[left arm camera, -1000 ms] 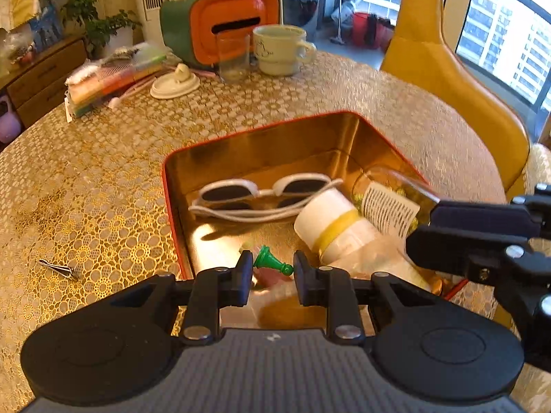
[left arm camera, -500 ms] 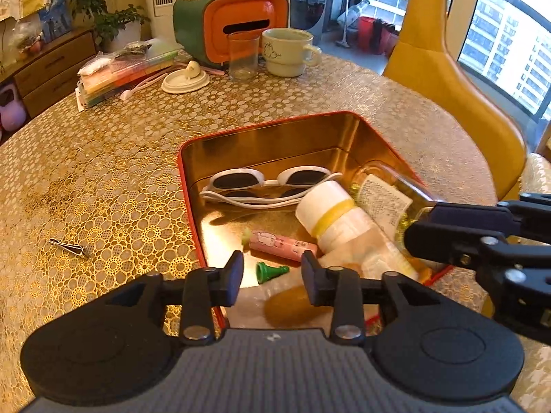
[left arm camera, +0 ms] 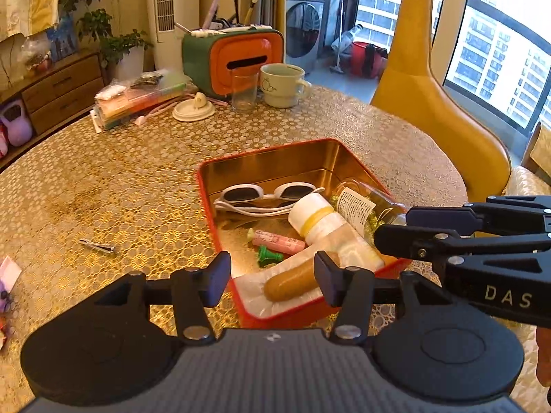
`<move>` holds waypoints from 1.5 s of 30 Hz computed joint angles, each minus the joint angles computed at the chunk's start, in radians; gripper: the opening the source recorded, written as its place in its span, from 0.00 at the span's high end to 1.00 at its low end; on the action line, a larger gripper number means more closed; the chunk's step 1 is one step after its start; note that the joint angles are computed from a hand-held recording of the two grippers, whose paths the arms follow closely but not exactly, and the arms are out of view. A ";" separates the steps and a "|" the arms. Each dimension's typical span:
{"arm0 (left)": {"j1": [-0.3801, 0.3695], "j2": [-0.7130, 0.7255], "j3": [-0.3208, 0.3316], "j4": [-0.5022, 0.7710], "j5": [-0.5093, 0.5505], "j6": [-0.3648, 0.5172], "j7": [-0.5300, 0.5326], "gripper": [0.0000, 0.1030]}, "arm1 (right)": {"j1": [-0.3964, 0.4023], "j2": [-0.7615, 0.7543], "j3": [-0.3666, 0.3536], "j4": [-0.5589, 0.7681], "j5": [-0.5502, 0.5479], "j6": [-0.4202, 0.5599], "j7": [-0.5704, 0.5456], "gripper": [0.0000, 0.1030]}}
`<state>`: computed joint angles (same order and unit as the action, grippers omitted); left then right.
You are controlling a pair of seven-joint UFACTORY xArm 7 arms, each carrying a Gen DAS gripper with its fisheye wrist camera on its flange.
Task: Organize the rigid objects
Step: 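Withdraw both tools and move them over the purple block and nail clipper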
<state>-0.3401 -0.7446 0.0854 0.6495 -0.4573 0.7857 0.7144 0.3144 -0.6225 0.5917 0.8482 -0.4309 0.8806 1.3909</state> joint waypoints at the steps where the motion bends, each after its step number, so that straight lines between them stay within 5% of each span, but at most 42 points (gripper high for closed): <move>1: 0.005 -0.010 0.006 -0.003 0.003 0.005 0.002 0.49 | -0.001 0.002 0.006 0.007 -0.001 0.006 0.002 0.61; 12: 0.096 -0.086 0.108 0.005 0.028 0.085 0.054 0.39 | -0.018 0.102 0.079 0.120 -0.072 0.007 0.058 0.31; 23: 0.201 -0.097 0.239 0.034 0.007 0.081 0.144 0.24 | 0.013 0.365 0.140 0.328 -0.283 0.035 0.152 0.01; 35: 0.299 0.015 0.351 0.088 -0.009 0.014 0.274 0.23 | 0.163 0.686 0.100 0.566 -0.506 0.080 0.202 0.00; 45: 0.378 0.245 0.418 0.214 -0.136 -0.014 0.373 0.23 | 0.300 0.857 -0.021 0.732 -0.518 0.145 0.133 0.00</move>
<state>0.0384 -0.4993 0.5032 0.8633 -0.5932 0.7714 1.0878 0.6142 0.2345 0.5703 1.5801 -0.9491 1.0261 1.5241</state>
